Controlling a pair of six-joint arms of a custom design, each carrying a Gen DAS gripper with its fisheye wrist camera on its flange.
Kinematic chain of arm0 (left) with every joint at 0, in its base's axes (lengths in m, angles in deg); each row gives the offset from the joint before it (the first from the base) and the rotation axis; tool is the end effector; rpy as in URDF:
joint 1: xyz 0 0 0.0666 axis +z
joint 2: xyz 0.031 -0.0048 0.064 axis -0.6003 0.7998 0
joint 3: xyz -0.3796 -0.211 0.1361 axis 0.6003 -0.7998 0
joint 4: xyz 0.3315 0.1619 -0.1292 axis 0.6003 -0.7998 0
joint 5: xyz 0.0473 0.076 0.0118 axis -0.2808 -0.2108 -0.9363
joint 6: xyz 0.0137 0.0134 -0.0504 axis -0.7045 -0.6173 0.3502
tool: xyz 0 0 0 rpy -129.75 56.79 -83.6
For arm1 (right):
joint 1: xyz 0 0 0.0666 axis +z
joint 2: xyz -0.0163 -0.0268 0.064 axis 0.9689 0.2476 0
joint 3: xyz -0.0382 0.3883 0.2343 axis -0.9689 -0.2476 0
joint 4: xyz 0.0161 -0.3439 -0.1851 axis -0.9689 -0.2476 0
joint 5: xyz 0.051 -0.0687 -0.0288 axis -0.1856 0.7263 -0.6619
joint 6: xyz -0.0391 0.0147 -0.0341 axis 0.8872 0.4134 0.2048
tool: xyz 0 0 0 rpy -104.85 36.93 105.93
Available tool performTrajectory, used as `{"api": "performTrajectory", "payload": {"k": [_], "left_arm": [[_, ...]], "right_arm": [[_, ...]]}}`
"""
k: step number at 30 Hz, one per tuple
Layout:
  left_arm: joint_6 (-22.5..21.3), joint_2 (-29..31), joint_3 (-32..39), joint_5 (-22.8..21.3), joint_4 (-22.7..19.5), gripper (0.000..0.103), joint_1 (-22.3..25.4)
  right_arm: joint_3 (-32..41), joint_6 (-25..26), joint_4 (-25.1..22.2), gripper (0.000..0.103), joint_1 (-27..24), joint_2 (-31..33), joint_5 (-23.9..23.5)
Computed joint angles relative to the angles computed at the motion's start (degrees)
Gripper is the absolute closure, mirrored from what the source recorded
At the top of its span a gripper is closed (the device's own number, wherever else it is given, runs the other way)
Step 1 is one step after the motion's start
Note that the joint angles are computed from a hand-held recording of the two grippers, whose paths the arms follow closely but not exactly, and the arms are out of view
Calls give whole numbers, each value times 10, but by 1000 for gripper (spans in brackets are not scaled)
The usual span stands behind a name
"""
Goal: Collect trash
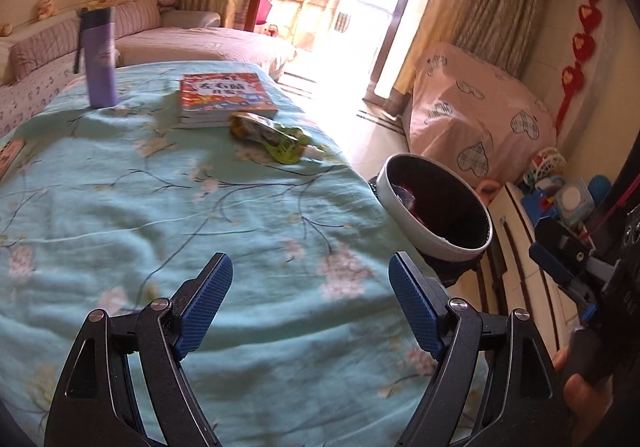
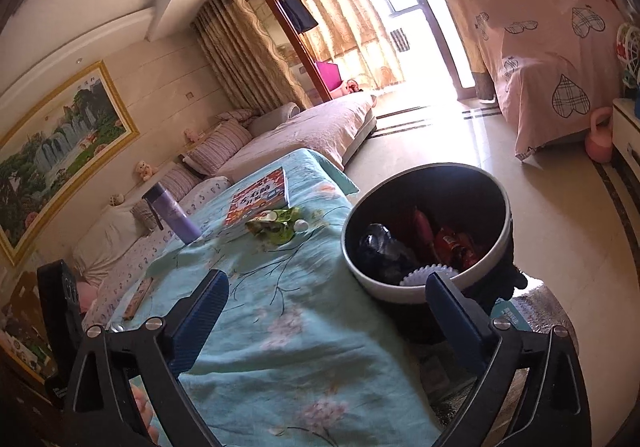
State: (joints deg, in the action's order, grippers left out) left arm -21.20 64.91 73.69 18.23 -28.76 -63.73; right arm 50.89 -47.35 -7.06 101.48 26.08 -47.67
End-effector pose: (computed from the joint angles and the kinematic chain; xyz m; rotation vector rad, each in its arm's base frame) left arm 0.3731 -0.1991 0.4350 0.5293 2.2612 -0.5867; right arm 0.2349 0.0955 0.4297 0.5682 1.9767 0.2552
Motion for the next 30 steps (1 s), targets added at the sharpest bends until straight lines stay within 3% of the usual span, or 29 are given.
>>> {"api": "performTrajectory", "payload": {"k": [4, 7, 9, 10, 18, 23, 30], "left_arm": [[-2, -50, -33, 7, 39, 19, 29], [-1, -91, -65, -1, 88, 10, 46], [-2, -115, -91, -24, 127, 0, 52], [-4, -125, -103, -38, 143, 0, 54], [-20, -157, -177, -118, 246, 0, 62], [-26, -152, -200, -154, 280, 0, 66], [-44, -160, -220, -182, 295, 0, 62]], "right_arm": [[22, 28, -6, 3, 82, 10, 116], [35, 83, 10, 0, 157, 20, 246], [36, 118, 26, 0, 186, 28, 307], [32, 130, 37, 0, 200, 32, 330], [8, 108, 33, 0, 222, 85, 408], [-8, 118, 73, 0, 223, 90, 399], [-11, 86, 59, 0, 230, 95, 385]]}}
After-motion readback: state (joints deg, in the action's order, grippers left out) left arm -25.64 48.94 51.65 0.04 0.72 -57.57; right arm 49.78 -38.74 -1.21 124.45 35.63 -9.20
